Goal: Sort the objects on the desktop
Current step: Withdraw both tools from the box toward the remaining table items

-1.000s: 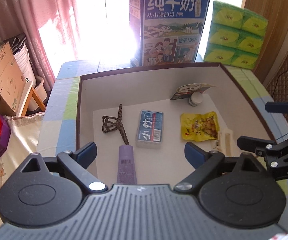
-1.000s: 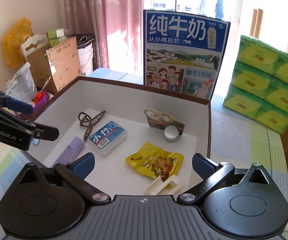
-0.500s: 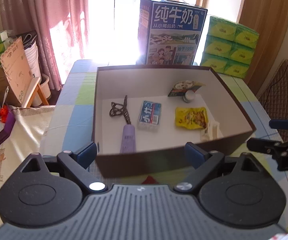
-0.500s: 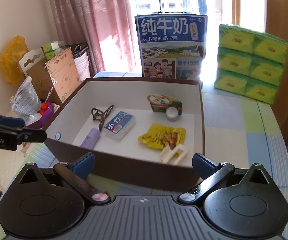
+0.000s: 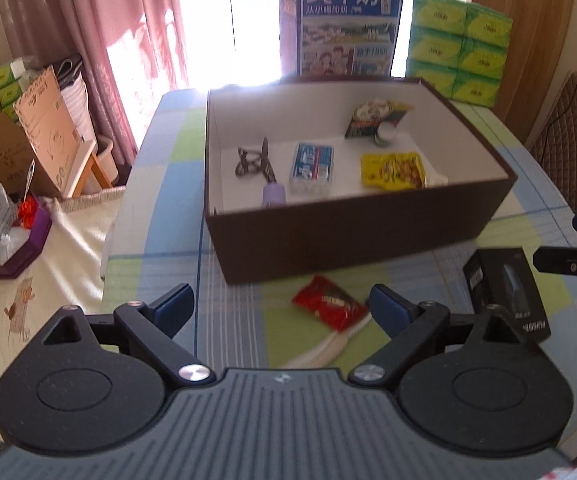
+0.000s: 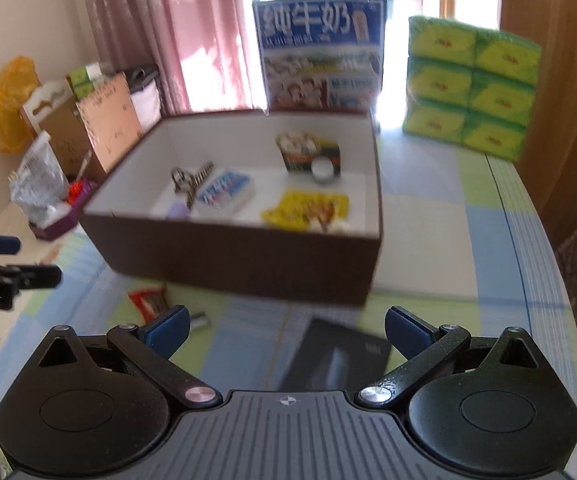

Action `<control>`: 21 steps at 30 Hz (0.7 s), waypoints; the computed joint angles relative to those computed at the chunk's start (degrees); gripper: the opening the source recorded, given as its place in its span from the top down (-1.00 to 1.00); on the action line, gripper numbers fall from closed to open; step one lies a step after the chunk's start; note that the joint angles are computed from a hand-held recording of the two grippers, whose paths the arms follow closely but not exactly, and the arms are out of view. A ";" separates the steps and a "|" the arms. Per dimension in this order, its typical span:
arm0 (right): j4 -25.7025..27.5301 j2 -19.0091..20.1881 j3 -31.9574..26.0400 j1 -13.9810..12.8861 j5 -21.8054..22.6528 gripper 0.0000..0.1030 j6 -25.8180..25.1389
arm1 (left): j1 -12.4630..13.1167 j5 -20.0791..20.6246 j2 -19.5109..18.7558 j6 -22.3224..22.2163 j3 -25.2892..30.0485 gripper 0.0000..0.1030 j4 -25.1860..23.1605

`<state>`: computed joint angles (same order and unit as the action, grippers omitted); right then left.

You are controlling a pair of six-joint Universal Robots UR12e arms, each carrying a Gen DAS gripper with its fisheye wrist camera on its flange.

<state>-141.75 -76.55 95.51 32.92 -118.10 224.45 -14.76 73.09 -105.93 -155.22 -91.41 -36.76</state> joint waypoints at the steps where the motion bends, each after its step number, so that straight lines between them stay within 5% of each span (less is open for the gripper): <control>1: 0.64 -0.16 0.28 0.14 0.31 -0.96 0.80 | 0.05 0.25 0.21 0.27 -0.43 -0.80 -0.01; 21: 8.96 -0.35 1.34 1.92 7.09 -0.96 8.05 | -0.24 2.04 2.42 5.82 -5.61 -0.79 -3.31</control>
